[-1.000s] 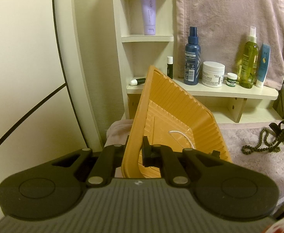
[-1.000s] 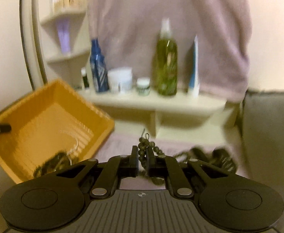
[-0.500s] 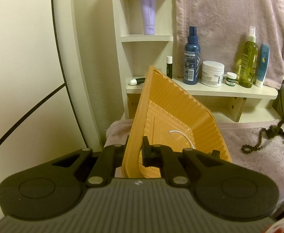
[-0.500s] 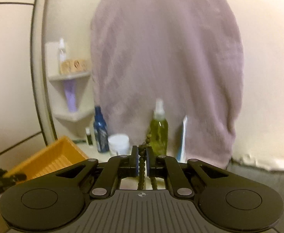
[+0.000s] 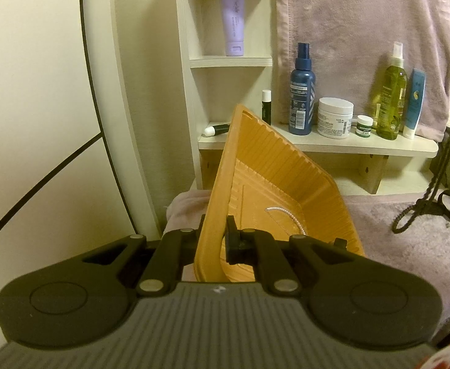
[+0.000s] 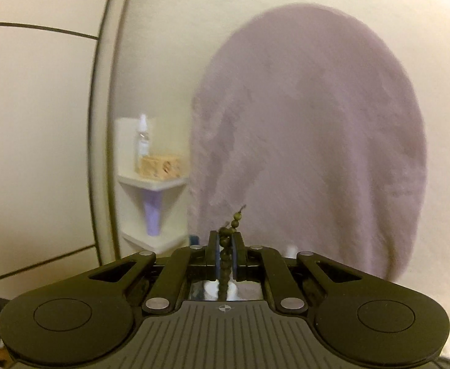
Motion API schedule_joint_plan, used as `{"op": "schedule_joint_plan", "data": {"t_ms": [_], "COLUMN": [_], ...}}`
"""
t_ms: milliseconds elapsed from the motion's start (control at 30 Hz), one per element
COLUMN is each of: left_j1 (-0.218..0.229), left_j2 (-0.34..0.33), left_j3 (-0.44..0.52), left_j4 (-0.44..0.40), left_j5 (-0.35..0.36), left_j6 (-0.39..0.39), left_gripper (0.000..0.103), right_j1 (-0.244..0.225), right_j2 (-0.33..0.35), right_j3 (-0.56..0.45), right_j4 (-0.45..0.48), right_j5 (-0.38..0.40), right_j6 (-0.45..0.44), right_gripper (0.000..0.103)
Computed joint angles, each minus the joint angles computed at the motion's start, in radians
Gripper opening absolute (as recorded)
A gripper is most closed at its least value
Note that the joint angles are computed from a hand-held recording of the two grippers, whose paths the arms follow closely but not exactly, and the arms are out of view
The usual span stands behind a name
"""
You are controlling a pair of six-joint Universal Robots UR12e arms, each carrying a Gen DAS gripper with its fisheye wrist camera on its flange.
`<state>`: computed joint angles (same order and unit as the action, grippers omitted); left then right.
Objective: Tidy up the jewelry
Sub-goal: 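Lift the bead strand high with the right tool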
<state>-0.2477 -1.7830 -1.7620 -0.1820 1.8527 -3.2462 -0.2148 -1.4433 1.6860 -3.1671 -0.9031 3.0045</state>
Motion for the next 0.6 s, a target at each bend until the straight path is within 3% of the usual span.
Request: {"op": "schedule_joint_plan", "data": {"t_ms": [333, 600], "left_j1": [0.000, 0.003], "left_j2": [0.001, 0.002], "left_j3": [-0.002, -0.005], "left_j4": [0.002, 0.004], "left_j5": [-0.001, -0.010], "left_j6": [-0.004, -0.007], "left_gripper": [0.007, 0.007], "right_j1": [0.029, 0.049], "right_j2": [0.025, 0.048], "right_j3": [-0.073, -0.146], "right_j4": [-0.048, -0.105], "right_j5": [0.051, 0.110], "right_j6": [0.005, 0.065], "right_gripper": [0.007, 0.007]}}
